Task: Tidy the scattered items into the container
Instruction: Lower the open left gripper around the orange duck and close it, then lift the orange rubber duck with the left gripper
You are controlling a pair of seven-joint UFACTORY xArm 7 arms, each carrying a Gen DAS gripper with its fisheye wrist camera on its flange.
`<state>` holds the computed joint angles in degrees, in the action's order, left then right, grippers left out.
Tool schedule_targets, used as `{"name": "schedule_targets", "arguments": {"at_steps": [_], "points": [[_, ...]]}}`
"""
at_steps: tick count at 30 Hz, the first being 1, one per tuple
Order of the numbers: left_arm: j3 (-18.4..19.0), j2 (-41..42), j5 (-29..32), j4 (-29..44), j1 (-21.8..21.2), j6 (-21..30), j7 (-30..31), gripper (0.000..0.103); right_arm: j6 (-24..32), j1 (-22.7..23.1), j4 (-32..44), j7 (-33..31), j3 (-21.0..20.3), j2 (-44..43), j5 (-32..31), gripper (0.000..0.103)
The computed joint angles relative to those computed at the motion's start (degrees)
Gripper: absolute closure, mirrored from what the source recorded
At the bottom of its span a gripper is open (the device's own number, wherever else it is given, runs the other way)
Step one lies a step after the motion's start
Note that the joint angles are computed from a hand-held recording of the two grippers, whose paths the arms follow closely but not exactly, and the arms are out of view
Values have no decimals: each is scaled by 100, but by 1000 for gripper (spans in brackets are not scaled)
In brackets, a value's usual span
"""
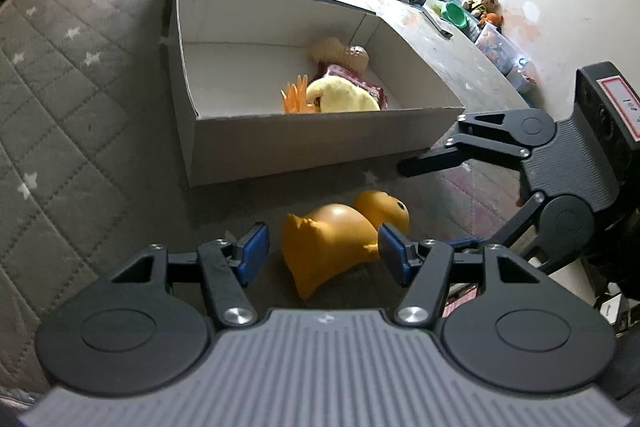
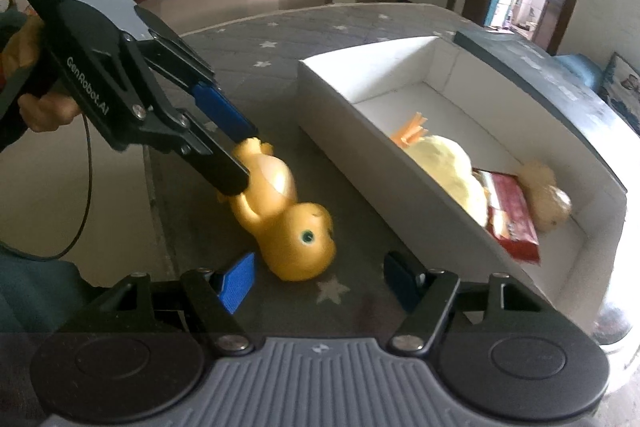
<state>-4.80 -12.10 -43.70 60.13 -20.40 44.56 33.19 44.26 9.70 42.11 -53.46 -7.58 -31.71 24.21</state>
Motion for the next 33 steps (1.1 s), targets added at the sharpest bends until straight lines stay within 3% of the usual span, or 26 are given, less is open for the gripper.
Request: {"name": "schedule_targets", "arguments": {"at_steps": [10,33], "points": [[-8,191,-363,32,26,57,55,42,81,94,116,-6,80,230,110,56],[-136,173,-412,350,-133,-73,161,43,-36,-79,134,352,-22,-256,-109,59]]}}
